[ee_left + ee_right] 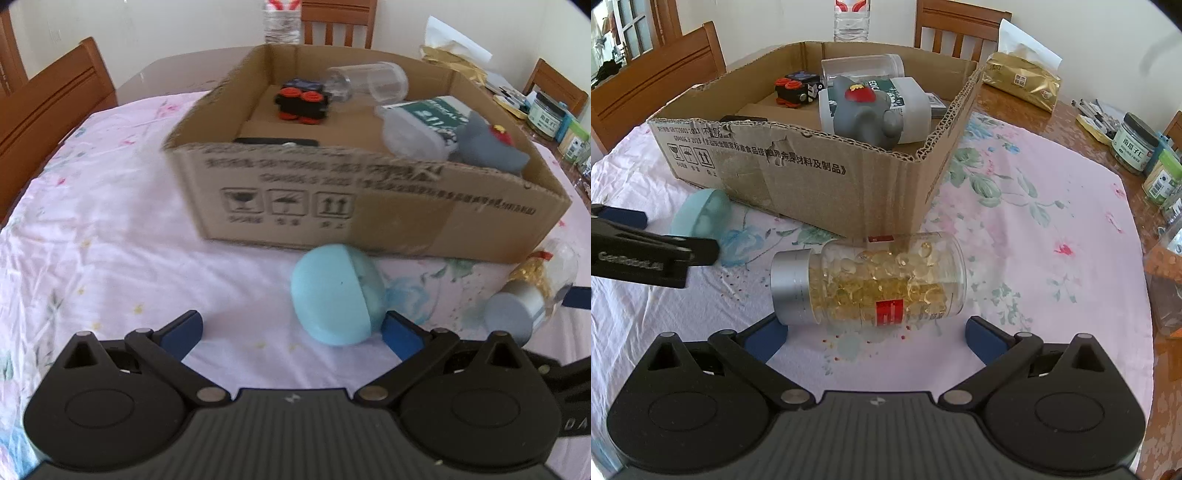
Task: Organize rigid objects
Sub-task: 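Lower the left gripper onto the light-blue round case while the right approaches the capsule bottle, then close the left gripper on the blue case while the right grasps the gold capsule bottle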
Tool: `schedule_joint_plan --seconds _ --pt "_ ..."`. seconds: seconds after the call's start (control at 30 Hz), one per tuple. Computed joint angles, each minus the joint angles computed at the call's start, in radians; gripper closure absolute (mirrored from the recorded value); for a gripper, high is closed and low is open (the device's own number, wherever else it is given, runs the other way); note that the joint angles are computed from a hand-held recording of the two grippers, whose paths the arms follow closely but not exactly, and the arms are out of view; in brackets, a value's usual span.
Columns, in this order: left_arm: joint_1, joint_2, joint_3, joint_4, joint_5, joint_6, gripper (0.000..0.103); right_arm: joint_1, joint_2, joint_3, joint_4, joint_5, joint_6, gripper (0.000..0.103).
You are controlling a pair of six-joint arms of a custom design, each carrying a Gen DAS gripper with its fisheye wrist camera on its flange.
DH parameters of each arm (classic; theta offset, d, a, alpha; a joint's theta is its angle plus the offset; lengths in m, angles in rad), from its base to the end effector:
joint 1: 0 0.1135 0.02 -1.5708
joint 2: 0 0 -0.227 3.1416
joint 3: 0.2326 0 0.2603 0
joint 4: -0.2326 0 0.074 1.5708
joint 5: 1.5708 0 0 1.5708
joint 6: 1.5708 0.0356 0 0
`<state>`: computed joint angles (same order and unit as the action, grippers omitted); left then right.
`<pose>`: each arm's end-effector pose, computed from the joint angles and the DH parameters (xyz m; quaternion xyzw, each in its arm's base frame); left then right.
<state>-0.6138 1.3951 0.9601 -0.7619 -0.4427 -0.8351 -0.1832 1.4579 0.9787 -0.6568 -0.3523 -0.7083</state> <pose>0.2328 -0.1454 0.1858 -0.1464 0.9482 0.0414 0.2788 0.2894 -0.0411 0.1781 -0.2860 0.9186 0.0628 0.2654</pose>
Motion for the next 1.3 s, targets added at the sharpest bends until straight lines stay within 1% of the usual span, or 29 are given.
schedule_joint_plan --seconds 0.1,0.17,0.23,0.27,0.3,0.47,0.53,0.67,0.77,0.87,1.0,1.2,1.3 --pt "-0.002 -0.011 -0.009 0.005 0.000 0.017 0.001 -0.002 -0.009 -0.011 0.007 -0.001 0.005 0.000" --pt "-0.002 0.005 0.005 0.017 -0.002 0.034 0.004 -0.003 -0.010 -0.014 0.012 -0.004 0.005 0.000" --pt "-0.004 0.022 0.025 0.031 0.000 0.042 0.016 -0.008 -0.016 -0.024 0.021 -0.010 0.005 0.000" --pt "-0.005 0.039 0.042 0.037 -0.003 0.048 0.019 -0.010 -0.019 -0.028 0.026 -0.013 0.005 0.000" --pt "-0.010 0.050 0.054 0.043 -0.007 0.051 0.026 -0.011 -0.022 -0.032 0.029 -0.015 0.007 0.000" --pt "-0.035 0.090 0.091 0.051 -0.034 0.029 0.041 -0.008 -0.030 -0.041 0.037 -0.010 0.021 0.000" --pt "-0.043 0.086 0.091 0.051 -0.041 0.027 0.051 -0.006 -0.032 -0.043 0.039 -0.009 0.025 0.000" --pt "-0.022 0.043 0.043 0.091 -0.013 0.096 0.051 -0.009 -0.033 -0.047 0.045 -0.015 0.021 0.000" --pt "-0.005 -0.018 -0.004 0.091 0.016 0.145 0.051 -0.006 -0.024 -0.031 0.027 -0.009 0.017 0.000" --pt "0.007 -0.069 -0.042 0.084 0.032 0.169 0.051 0.006 0.000 0.005 -0.002 -0.002 0.004 0.000" --pt "0.004 -0.082 -0.048 0.071 0.025 0.152 0.051 0.019 -0.008 0.014 0.006 -0.009 -0.025 0.000" --pt "-0.009 -0.060 -0.036 0.065 -0.004 0.106 0.050 0.058 0.002 0.043 0.007 0.003 -0.030 0.000" --pt "-0.010 -0.049 -0.025 0.057 -0.008 0.091 0.049 0.076 0.000 0.047 0.013 0.026 -0.028 0.003"
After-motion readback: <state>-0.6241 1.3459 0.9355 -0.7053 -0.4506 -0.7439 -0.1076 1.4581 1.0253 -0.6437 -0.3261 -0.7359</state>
